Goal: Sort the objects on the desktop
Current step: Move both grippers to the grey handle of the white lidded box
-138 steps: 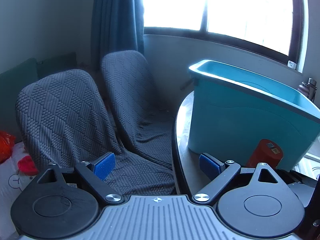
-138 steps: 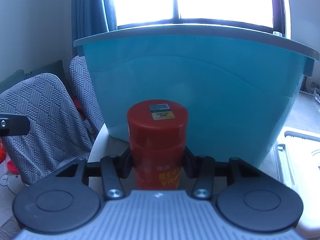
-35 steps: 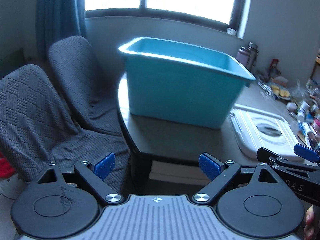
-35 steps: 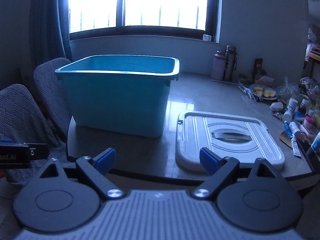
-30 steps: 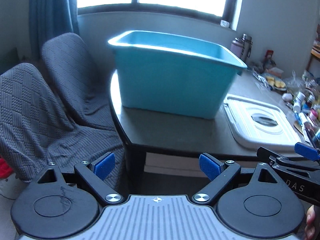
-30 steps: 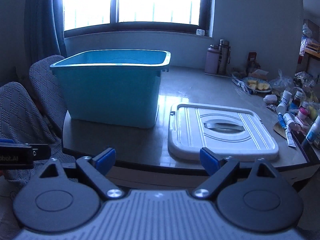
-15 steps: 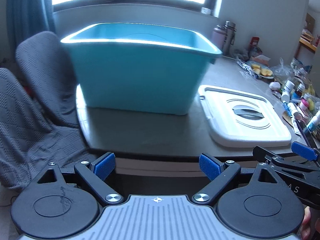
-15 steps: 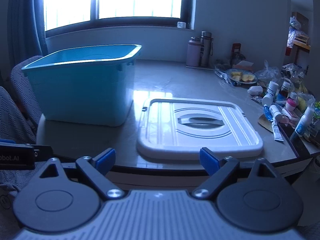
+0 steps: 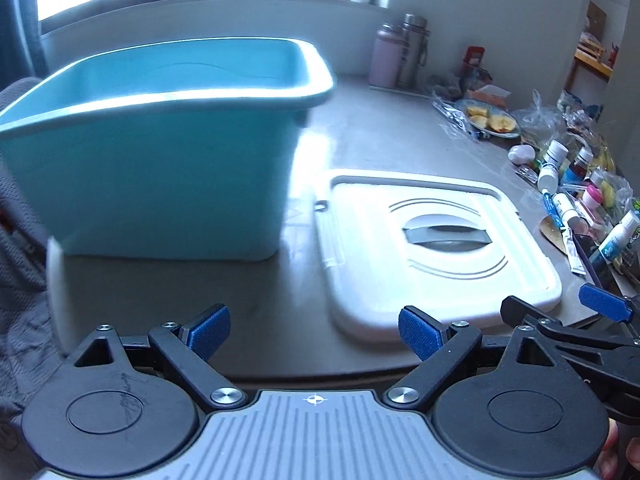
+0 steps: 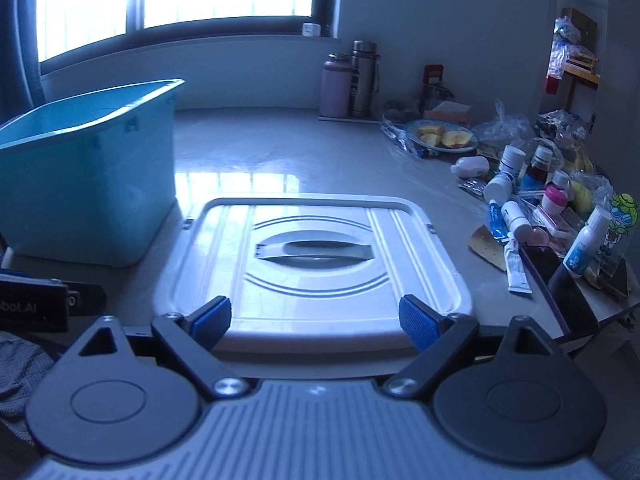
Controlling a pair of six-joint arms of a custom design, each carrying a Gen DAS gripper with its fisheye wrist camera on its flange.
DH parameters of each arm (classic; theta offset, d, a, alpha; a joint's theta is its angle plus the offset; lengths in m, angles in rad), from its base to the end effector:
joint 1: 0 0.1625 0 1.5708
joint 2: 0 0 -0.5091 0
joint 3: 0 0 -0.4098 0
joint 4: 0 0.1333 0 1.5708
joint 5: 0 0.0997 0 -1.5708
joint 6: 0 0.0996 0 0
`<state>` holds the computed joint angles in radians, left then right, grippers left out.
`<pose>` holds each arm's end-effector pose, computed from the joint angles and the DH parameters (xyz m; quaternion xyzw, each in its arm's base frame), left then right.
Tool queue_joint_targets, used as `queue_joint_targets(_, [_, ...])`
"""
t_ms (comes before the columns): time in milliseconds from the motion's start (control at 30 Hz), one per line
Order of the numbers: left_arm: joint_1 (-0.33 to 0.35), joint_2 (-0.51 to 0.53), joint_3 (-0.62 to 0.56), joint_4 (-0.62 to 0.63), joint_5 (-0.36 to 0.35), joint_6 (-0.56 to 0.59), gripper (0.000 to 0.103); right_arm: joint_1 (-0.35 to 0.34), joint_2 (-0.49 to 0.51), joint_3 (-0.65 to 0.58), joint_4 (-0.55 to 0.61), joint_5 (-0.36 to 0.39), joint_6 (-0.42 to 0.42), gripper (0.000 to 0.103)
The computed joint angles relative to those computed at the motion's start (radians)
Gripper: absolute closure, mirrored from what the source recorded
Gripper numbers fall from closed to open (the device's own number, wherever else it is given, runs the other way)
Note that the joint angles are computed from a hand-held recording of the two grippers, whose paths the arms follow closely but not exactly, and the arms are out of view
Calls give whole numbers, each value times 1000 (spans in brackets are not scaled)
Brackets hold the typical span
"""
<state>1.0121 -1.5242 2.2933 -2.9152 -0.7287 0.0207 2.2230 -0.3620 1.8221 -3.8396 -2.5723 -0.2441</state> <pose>-0.0561 -0.4814 0.3846 0.1389 0.8718 -0.3538 0.3090 0.4211 -0.4699 -0.0294 0.1792 -0.8087 0.4274 0.3623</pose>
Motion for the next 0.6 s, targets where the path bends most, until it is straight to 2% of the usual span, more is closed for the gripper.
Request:
queue_joint_targets(367, [18,204,-108,-43,-4,-43,10,-112,-52,8,-16,64,-92,12])
queue_joint_targets(600, [36,282,-189,20,15,-86,10,-182,-88,-6,20,109,-142,12])
